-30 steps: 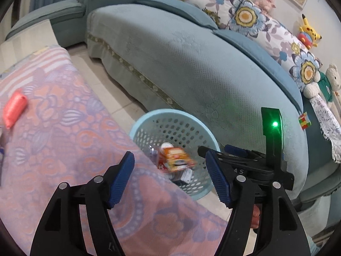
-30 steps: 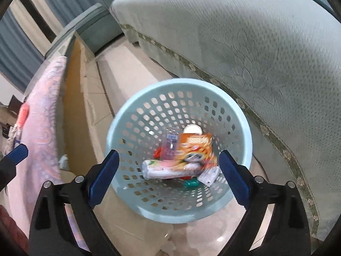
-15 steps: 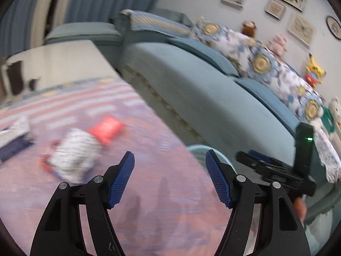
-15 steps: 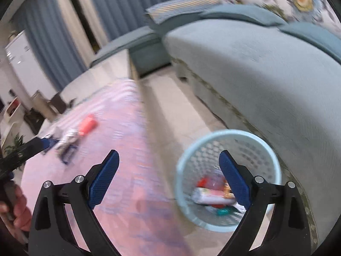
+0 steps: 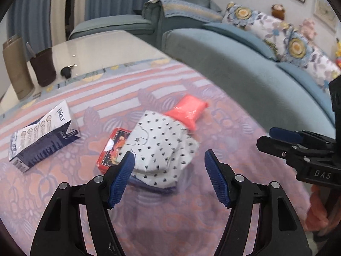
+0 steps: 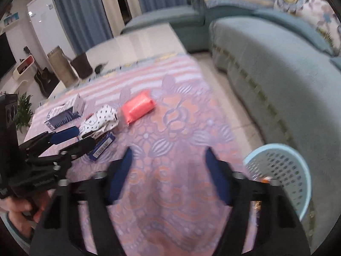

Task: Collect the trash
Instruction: 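Grasp the white dotted tissue with the left tool while the right tool grasps the pink packet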

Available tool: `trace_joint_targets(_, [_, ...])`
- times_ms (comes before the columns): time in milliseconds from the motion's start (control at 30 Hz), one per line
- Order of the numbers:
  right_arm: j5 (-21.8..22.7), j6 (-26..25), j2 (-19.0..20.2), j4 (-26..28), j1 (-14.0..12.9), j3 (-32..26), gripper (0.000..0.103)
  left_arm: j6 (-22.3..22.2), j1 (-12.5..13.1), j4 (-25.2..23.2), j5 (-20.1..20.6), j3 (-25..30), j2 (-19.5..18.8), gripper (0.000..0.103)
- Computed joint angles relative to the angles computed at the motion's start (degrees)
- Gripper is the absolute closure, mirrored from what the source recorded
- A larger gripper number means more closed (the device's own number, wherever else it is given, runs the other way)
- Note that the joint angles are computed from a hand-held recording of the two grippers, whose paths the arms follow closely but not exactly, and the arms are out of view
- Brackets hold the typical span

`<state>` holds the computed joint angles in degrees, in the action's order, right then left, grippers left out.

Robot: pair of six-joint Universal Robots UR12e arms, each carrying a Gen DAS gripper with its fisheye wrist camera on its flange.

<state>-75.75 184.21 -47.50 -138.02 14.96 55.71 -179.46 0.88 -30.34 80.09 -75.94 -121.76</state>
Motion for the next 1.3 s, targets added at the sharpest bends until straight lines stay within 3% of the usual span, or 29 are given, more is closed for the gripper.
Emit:
trace_joint_targets(167, [3.21, -0.35, 2.16, 2.77, -0.12, -3.10, 0.051, 1.60, -0.77, -0.46, 4.59, 0.94, -0.89, 0.048])
trace_joint_targets(300, [6.04, 0.98, 4.08, 4.49, 0.02, -6.36, 0.051, 0.16, -0.08, 0.75, 3.24, 0.12, -0.51, 0.063])
trace_joint_targets(400, [7.09, 2.21, 6.10, 6.17, 0.30, -9.93, 0.051, -2.73, 0.87, 2.72, 0.49, -0.97, -0.16, 0.082])
trace_joint_targets(600, [7.35, 5.56, 10.42, 9.84, 0.94, -17.23, 0.051, -7.03, 1.60, 9.49, -1.82, -3.57, 0.24, 0.098])
trace_joint_targets(667, [7.19, 7.21, 12.10, 11.75, 1.10, -20.14, 0.048, -10.23, 2.24, 12.95, -3.07, -4.82, 0.62, 0.098])
trace_joint_targets(733, [9.38, 10.59, 13.50, 11.82, 0.84, -22.12, 0.038, -12.61, 2.84, 14.74, -4.48, -5.51, 0.75, 0.099])
trace_joint_targets(800, [10.99, 13.48, 14.82, 12.27, 0.62, -24.37, 0.038, -15.68, 3.64, 16.66, -6.74, -6.04, 0.73, 0.099])
trace_joint_targets(900, [7.77, 13.88, 16.45, 13.63, 1.34, -27.83, 0.038, -17.90, 4.20, 17.27, -8.90, -6.07, 0.47, 0.099])
trace_joint_targets(1000, [0.48, 11.05, 17.69, 13.90, 3.06, -30.39, 0.038, -18.90, 4.30, 17.82, -9.40, -6.18, 0.37, 0.099])
trace_joint_targets(1100, [-3.75, 9.38, 17.58, 12.68, 3.93, -29.94, 0.052, -18.28, 4.10, 17.85, -8.78, -6.19, 0.36, 0.099])
trace_joint_targets(1300, [-1.44, 11.20, 14.63, 8.95, 2.87, -24.09, 0.061, -16.10, 3.75, 17.54, -8.23, -6.26, 0.54, 0.099])
